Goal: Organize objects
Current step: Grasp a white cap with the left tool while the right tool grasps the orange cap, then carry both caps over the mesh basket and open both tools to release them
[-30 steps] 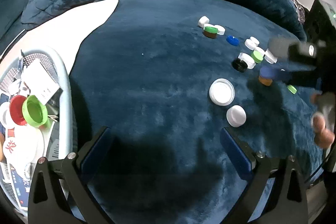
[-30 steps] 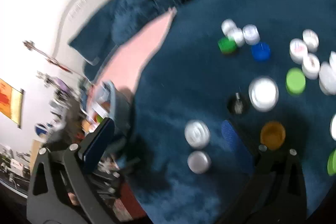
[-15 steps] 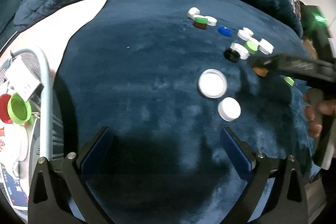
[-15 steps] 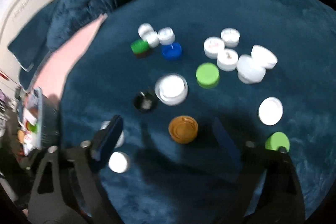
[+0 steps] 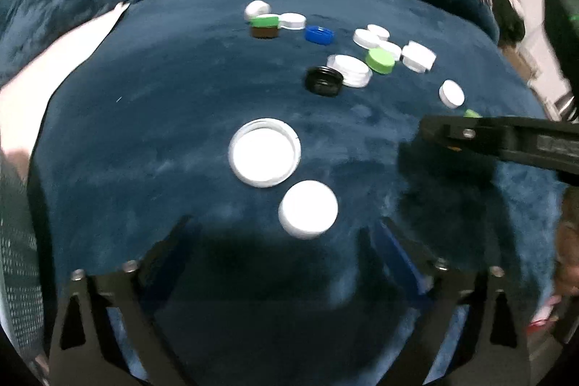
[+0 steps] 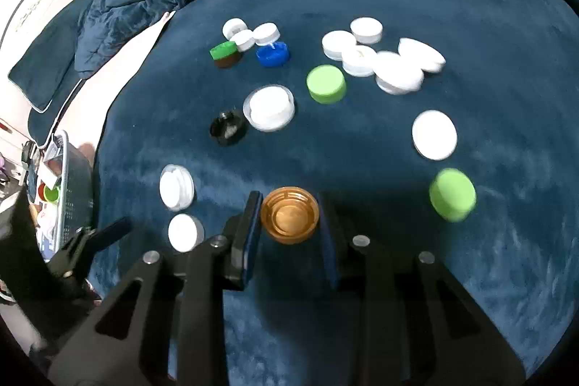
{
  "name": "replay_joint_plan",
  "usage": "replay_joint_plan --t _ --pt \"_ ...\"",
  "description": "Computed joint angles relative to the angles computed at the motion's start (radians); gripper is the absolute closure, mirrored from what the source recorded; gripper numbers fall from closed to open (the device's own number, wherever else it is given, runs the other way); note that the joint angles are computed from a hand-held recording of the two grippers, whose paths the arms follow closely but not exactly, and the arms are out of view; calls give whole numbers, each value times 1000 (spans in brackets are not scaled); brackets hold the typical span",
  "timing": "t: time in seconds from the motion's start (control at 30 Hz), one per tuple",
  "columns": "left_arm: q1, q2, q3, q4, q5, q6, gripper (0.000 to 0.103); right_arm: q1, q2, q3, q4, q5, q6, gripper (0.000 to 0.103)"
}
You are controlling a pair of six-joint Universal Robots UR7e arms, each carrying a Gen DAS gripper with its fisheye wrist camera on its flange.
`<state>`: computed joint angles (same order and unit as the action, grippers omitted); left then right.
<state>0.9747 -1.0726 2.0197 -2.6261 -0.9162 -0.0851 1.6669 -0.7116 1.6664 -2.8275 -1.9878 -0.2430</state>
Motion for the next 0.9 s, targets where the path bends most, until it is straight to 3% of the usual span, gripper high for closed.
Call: replay_joint_plan --t 0.03,0.13,0.17,0.33,0.47,0.67,0.9 --pt "-1 15 -2 -13 10 12 16 2 -2 3 0 1 0 72" --pt "-2 40 -6 -39 28 46 63 6 -6 11 5 4 -11 72" --pt "-3 34 -3 -46 25 50 70 6 -8 13 6 6 -15 72" --pt "-3 -51 18 -18 -16 21 70 19 -6 15 23 16 -33 72" --pt "-20 -150 44 -20 1 4 70 45 13 -1 39 38 -47 72" --pt "-16 -299 34 19 107 -41 70 121 61 -54 66 111 -75 72" --pt "63 -465 1 91 218 -125 70 231 160 -166 128 241 -103 71"
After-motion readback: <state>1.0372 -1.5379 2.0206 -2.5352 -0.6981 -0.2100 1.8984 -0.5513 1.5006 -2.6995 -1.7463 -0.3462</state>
